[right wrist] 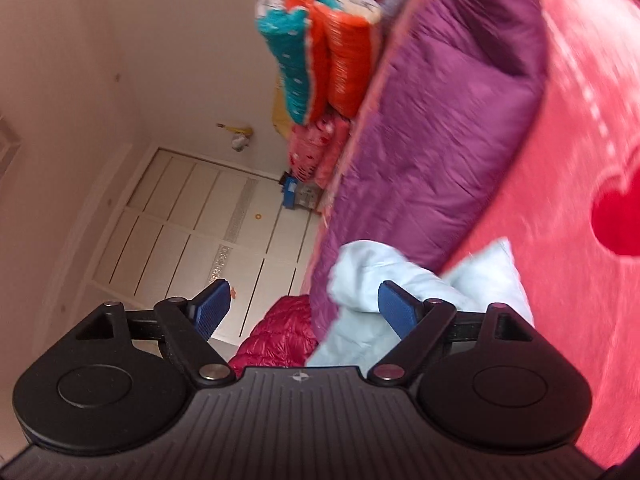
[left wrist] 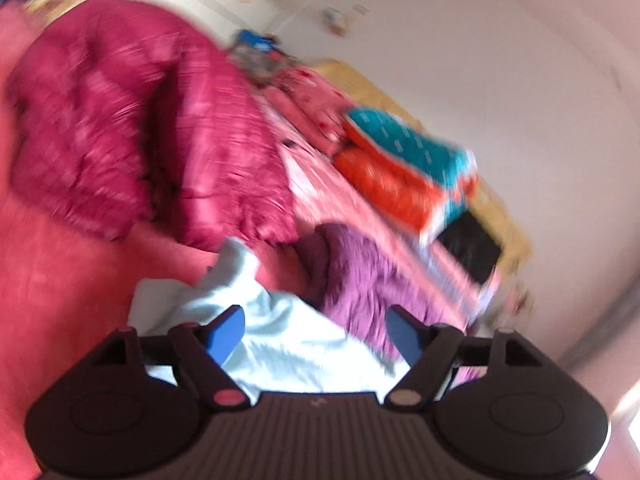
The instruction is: Fold large clothes
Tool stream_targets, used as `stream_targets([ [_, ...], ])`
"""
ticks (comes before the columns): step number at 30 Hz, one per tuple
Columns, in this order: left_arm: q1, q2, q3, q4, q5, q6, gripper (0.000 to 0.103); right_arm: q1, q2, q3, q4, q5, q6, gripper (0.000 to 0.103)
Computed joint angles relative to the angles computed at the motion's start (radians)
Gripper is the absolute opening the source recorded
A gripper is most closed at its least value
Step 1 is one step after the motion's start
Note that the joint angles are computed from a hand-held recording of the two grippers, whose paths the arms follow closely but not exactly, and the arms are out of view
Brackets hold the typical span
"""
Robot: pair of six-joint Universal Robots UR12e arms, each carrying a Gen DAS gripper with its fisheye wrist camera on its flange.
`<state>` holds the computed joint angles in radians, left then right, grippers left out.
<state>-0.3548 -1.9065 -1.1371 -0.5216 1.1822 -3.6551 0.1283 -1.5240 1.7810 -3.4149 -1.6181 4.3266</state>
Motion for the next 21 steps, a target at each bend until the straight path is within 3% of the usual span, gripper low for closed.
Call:
stream_targets([
  [3,-0.036,-0.016,0.034,-0.06,0.009,0.164,0.078,0.042,0.001,-0.076,0.177,-0.046,-0.235,0.103],
  [6,-0.063,-0.045,0.072,-0.117,0.016,0.241,0.078,0.113,0.026,-0.168,0.389,-0.16,-0.488,0.103],
  [10,-0.09,-0.07,0.082,-0.096,0.116,0.343,0.078,0.179,0.088,-0.262,0.533,-0.272,-0.718,0.101],
  [13,-0.096,-0.08,0.069,-0.054,0.206,0.392,0.078,0.202,0.127,-0.303,0.605,-0.341,-0.826,0.101],
  [16,-0.091,-0.086,0.059,-0.041,0.267,0.373,0.078,0.208,0.152,-0.329,0.679,-0.403,-0.894,0.101],
  [19,-0.09,-0.097,0.055,-0.043,0.356,0.343,0.078,0.2,0.141,-0.316,0.715,-0.423,-0.867,0.102],
  [21,-0.083,-0.093,0.036,-0.032,0.373,0.31,0.079,0.187,0.134,-0.312,0.751,-0.434,-0.818,0.103],
])
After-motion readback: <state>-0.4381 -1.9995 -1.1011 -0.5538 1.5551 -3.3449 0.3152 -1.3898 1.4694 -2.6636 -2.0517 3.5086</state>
